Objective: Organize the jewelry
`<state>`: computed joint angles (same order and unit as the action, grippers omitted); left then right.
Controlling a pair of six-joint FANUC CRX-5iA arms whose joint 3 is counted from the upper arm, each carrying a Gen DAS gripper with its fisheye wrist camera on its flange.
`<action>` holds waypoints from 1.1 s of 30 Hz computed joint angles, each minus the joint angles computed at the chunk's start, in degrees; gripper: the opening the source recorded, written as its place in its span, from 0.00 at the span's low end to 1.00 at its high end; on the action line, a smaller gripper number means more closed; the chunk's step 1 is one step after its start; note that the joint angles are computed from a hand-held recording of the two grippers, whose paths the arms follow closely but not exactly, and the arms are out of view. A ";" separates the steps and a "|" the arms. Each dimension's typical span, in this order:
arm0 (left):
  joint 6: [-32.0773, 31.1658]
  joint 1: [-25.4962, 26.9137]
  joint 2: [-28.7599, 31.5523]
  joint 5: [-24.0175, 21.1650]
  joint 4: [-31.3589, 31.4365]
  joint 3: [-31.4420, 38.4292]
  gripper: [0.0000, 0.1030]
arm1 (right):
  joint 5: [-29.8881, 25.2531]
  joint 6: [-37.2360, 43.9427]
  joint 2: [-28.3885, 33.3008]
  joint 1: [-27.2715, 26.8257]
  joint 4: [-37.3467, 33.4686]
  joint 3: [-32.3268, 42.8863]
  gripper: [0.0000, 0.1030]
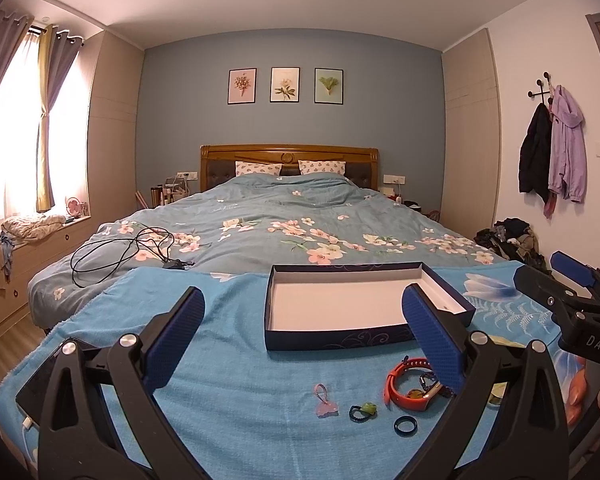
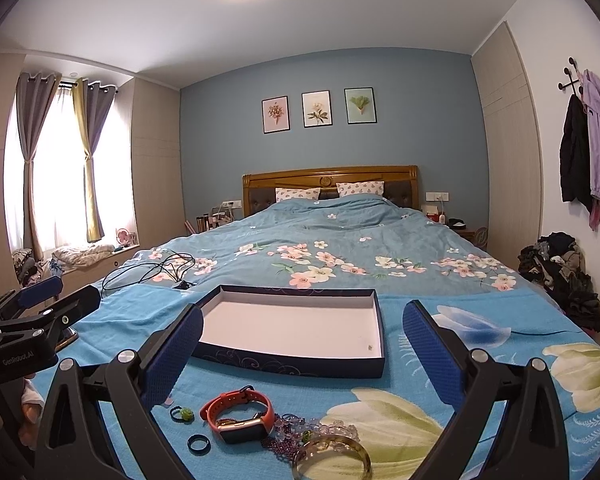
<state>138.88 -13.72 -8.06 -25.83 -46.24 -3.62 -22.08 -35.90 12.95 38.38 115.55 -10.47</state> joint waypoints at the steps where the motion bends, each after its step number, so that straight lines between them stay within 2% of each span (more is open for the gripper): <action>1: 0.06 -0.02 -0.04 -0.01 -0.02 -0.02 0.94 | -0.06 0.26 0.05 0.04 -0.21 0.07 0.94; 33: 0.23 -0.51 0.15 0.15 -0.13 -0.07 0.94 | -0.10 0.47 -0.16 -0.10 -0.07 0.00 0.94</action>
